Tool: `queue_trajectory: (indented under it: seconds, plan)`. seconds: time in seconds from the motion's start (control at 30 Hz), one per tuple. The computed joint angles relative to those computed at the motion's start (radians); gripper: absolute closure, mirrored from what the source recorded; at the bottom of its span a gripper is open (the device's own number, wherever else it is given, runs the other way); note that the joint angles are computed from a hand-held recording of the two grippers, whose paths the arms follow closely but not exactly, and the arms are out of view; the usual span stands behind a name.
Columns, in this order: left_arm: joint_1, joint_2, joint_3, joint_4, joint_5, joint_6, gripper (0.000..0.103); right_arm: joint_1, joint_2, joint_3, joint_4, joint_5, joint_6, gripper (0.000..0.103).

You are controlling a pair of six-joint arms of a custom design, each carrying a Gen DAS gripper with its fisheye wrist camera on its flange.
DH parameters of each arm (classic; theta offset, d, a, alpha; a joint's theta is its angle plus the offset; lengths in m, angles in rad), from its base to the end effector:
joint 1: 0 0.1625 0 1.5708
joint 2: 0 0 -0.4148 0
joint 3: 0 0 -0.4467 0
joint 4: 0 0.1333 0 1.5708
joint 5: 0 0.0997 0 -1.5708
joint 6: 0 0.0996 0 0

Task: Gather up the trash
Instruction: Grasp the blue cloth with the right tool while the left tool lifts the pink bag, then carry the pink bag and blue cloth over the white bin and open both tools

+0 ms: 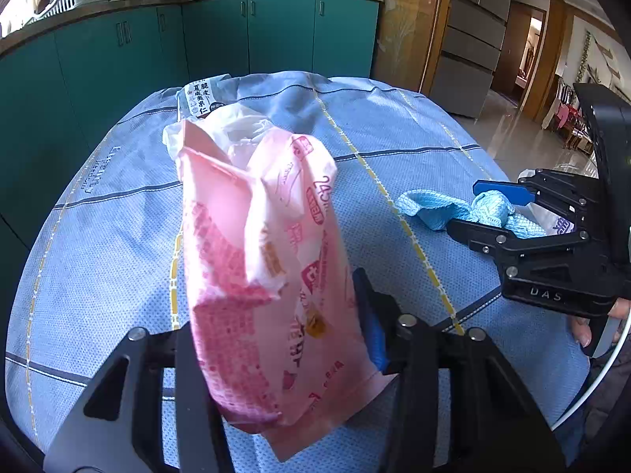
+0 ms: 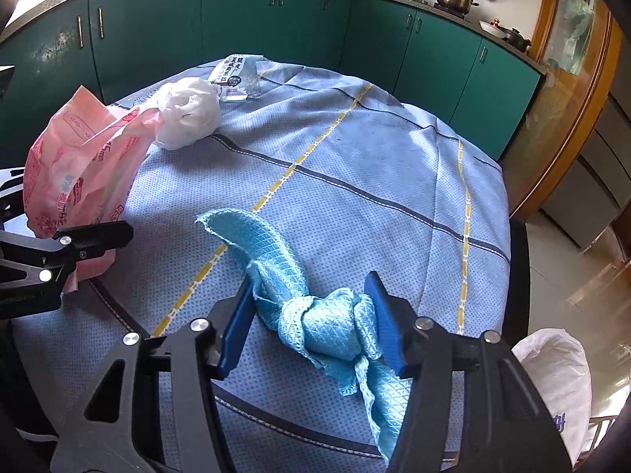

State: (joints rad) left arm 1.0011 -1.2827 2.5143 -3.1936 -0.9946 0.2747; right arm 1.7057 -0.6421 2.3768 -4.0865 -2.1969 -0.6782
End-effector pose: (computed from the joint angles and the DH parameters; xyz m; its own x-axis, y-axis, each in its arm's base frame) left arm -0.0527 -0.4300 0.0998 -0.6522 0.4781 -0.5882 0.7019 0.6740 -0.2304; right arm 0.1263 -0.3733 -0.0169 -0.6085 -0.2081 0.7658 -0.6130 0.7361 -0.2871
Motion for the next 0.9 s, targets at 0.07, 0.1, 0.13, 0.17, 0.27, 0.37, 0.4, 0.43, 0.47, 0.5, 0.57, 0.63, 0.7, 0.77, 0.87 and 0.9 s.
queue_trajectory:
  seconds: [0.07,0.1,0.13,0.17,0.27,0.37,0.4,0.43,0.47,0.5,0.57,0.63,0.7,0.77,0.87,0.9]
  plan:
    - [-0.001,-0.002,0.003,-0.007,0.006,-0.003,0.065,-0.001,-0.004,0.003,-0.003,0.004,0.003,0.052]
    - [-0.002,-0.004,0.005,-0.014,0.011,-0.004,0.069,-0.001,-0.005,0.005,-0.005,0.006,0.004,0.052]
    - [-0.001,-0.005,0.006,-0.015,0.012,-0.006,0.071,-0.001,-0.005,0.006,-0.009,0.007,0.003,0.055]
    - [-0.001,-0.009,0.008,-0.020,0.016,-0.009,0.076,0.000,-0.006,0.009,-0.016,0.010,0.001,0.057]
    - [-0.002,-0.012,0.008,-0.032,0.024,-0.015,0.081,0.001,-0.009,0.015,-0.025,0.019,-0.001,0.060]
    - [-0.009,-0.026,0.016,-0.048,0.030,-0.020,0.082,0.004,-0.009,0.017,-0.038,0.023,-0.005,0.061]
    - [-0.012,-0.030,0.018,-0.051,0.031,-0.021,0.082,0.006,-0.010,0.019,-0.045,0.025,-0.007,0.061]
    - [-0.017,-0.037,0.021,-0.056,0.032,-0.020,0.082,0.006,-0.009,0.021,-0.052,0.026,-0.010,0.061]
    - [-0.023,-0.039,0.025,-0.064,0.036,-0.020,0.082,0.007,-0.008,0.022,-0.062,0.028,-0.013,0.061]
    - [-0.030,-0.048,0.031,-0.074,0.040,-0.016,0.082,0.008,-0.008,0.025,-0.075,0.030,-0.017,0.061]
    - [-0.045,-0.065,0.043,-0.091,0.045,-0.007,0.082,0.009,-0.009,0.033,-0.100,0.038,-0.022,0.061]
    - [-0.058,-0.078,0.052,-0.111,0.055,0.002,0.082,0.002,-0.013,0.046,-0.136,0.059,-0.021,0.061]
    - [-0.069,-0.081,0.056,-0.130,0.061,0.008,0.082,-0.004,-0.020,0.056,-0.169,0.070,-0.013,0.061]
    - [-0.078,-0.086,0.061,-0.144,0.065,0.011,0.082,-0.004,-0.025,0.063,-0.203,0.076,-0.007,0.061]
    - [-0.087,-0.090,0.069,-0.155,0.068,0.014,0.082,-0.008,-0.043,0.081,-0.237,0.095,0.006,0.061]
    - [-0.088,-0.087,0.068,-0.158,0.067,0.017,0.082,-0.010,-0.047,0.086,-0.244,0.097,0.008,0.061]
